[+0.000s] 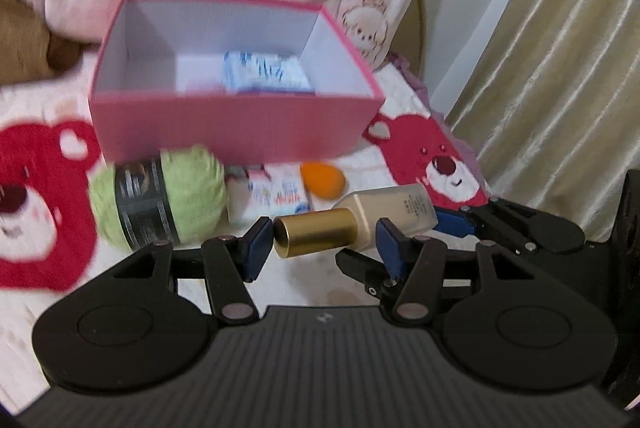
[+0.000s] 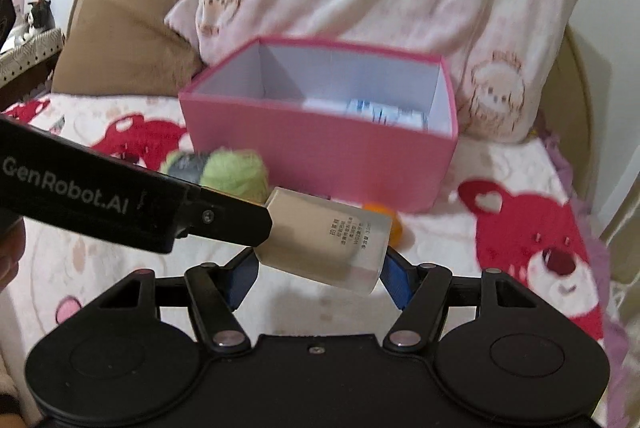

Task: Organize objects
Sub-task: 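Carry the bottle with the left tool into the pink box and release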

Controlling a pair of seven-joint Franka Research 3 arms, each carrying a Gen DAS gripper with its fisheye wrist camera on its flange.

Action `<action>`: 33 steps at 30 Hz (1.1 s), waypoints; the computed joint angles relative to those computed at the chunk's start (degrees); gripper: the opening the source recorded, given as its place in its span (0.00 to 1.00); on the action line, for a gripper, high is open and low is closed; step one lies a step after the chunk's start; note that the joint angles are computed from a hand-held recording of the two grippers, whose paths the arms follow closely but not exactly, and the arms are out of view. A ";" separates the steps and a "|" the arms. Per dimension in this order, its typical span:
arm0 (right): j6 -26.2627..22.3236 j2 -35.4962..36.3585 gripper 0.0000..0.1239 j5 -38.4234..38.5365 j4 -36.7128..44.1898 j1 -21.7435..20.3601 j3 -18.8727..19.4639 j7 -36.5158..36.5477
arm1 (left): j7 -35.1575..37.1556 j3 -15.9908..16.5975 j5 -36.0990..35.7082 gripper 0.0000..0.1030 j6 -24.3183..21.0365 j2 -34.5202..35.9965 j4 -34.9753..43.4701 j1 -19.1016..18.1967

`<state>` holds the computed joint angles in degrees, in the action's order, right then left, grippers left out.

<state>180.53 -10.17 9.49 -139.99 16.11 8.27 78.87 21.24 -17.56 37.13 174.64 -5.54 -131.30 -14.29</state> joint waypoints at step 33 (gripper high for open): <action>-34.75 48.35 0.57 -5.80 74.06 3.52 -8.02 -1.64 | 26.19 7.97 -25.83 0.54 -18.54 32.94 46.41 1.60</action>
